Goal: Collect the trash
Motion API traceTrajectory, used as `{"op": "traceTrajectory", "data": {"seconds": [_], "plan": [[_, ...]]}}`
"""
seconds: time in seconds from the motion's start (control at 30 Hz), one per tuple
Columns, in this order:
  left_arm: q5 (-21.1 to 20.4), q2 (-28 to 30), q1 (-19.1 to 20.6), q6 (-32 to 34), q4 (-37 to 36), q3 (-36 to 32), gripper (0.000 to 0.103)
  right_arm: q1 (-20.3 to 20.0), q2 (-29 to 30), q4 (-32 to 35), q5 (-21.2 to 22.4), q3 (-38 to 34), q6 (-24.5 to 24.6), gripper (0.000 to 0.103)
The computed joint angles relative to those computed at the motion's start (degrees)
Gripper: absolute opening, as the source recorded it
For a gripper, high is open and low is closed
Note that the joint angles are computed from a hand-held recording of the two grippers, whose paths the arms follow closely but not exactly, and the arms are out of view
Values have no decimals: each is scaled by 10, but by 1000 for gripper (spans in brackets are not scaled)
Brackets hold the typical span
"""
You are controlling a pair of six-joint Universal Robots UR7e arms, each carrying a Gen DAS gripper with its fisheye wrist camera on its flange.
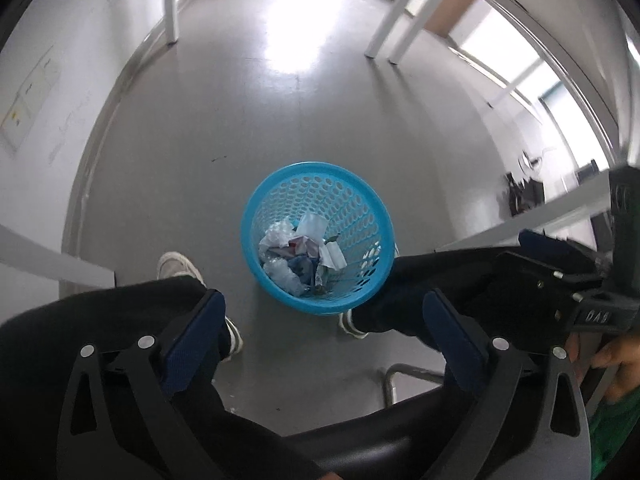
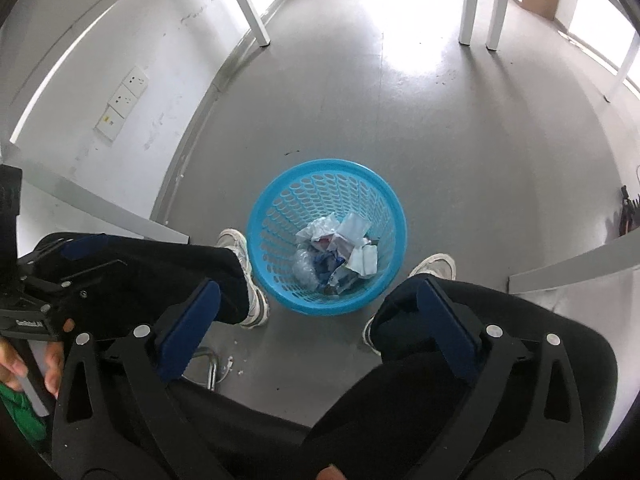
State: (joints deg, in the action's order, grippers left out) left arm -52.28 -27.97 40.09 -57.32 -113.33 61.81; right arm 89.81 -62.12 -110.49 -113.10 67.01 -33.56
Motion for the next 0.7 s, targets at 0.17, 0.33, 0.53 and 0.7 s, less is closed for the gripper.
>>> {"op": "traceTrajectory", "data": {"seconds": [0.17,0.33,0.53,0.7], "plan": [[6,6,-2,18,11,-7,97,3,-12,-12,6,17,-21,94],[0,3,0,19,-4,5,97,3,-12,-14,6,20,-21,94],[-10,4,0,26,-12,4,97,3,-7,0,7,15,-22,94],[-15,2,3,15,-15,8,97,2,-4,11,10,11,-17,94]]}}
